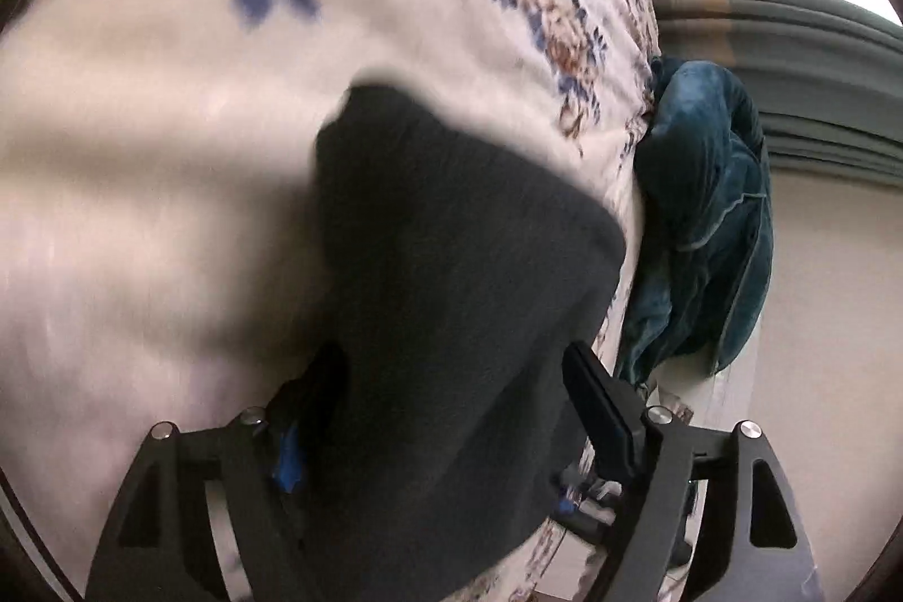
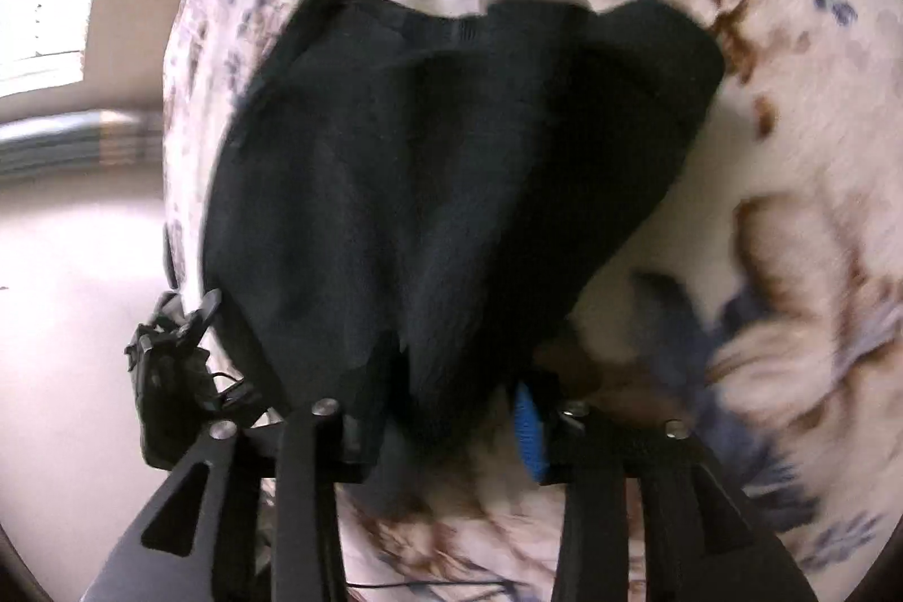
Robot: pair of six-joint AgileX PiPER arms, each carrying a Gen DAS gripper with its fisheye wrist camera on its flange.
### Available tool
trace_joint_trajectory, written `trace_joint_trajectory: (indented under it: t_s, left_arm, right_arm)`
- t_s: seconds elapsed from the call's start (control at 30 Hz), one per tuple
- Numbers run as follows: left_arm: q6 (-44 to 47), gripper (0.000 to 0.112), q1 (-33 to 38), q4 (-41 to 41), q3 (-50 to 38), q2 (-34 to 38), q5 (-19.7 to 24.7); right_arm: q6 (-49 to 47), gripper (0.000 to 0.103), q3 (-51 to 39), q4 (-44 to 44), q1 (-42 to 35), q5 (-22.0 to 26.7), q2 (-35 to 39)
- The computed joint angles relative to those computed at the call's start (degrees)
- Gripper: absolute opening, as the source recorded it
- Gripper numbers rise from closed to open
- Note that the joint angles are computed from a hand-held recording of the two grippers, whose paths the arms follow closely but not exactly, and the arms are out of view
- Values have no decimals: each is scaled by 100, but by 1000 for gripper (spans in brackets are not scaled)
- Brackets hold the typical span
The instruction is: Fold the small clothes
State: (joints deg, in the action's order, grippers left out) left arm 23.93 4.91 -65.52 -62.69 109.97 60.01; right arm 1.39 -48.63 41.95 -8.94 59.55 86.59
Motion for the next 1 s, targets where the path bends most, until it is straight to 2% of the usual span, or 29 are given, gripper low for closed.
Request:
trace_joint_trajectory:
  t_s: [0.03,0.1,0.2,0.27,0.3,0.33,0.37,0.4,0.43,0.5,0.6,0.67,0.7,0.73,0.77,0.83,0.87,0.9,1.0]
  left_arm:
    - [-2,80,-43,-35,204,-137,-61]
    - [142,80,-168,-166,740,-440,-254]
    - [273,80,-508,-328,1279,-865,-788]
    - [301,78,-677,-396,1368,-1025,-1100]
    - [507,78,-694,-646,1426,-1073,-1149]
    - [526,75,-714,-695,1398,-1136,-1239]
    - [407,70,-719,-571,1269,-1150,-1291]
    - [373,70,-682,-500,1106,-1069,-1239]
    - [320,70,-579,-390,841,-934,-1105]
    - [110,70,-425,-6,189,-579,-881]
    - [-553,70,-372,975,-1069,163,-248]
    - [-896,72,-421,1552,-1450,313,77]
    - [-1089,72,-484,1926,-1520,234,210]
    - [-1333,72,-582,2377,-1503,54,294]
    - [-1457,72,-653,2628,-1421,-110,319]
    - [-2146,72,-976,3612,-939,-825,210]
    - [-2386,73,-1091,3898,-753,-1070,176]
    - [-2808,73,-1290,4359,-390,-1484,123]
    - [-4042,75,-1839,5409,611,-2439,74]
  right_arm:
    - [-138,65,-16,24,-173,90,17]
    - [-435,75,43,54,-579,15,-45]
    - [-706,78,-186,14,-844,-151,412]
    - [-1201,78,-209,472,-1020,-283,966]
    - [-1563,76,-146,847,-1067,-385,1156]
    - [-2043,51,32,1312,-1071,-636,1236]
    - [-2295,35,143,1548,-901,-938,1234]
    - [-2317,23,134,1580,-676,-1054,1266]
    - [-2110,21,140,1671,-322,-1351,1230]
    - [-1827,19,473,1850,-104,-1573,861]
    - [-1400,18,1100,2088,8,-1431,130]
    - [-721,18,1155,1661,242,-1287,-223]
    - [-440,20,1085,1384,238,-1166,-293]
    - [-68,29,897,1027,285,-1054,-301]
    - [296,35,570,480,178,-744,-250]
    - [759,58,-27,-340,151,-262,-152]
    - [849,64,-266,-612,152,-86,-201]
    - [866,68,-466,-875,103,98,-280]
    - [1001,68,-1234,-1825,149,630,-227]
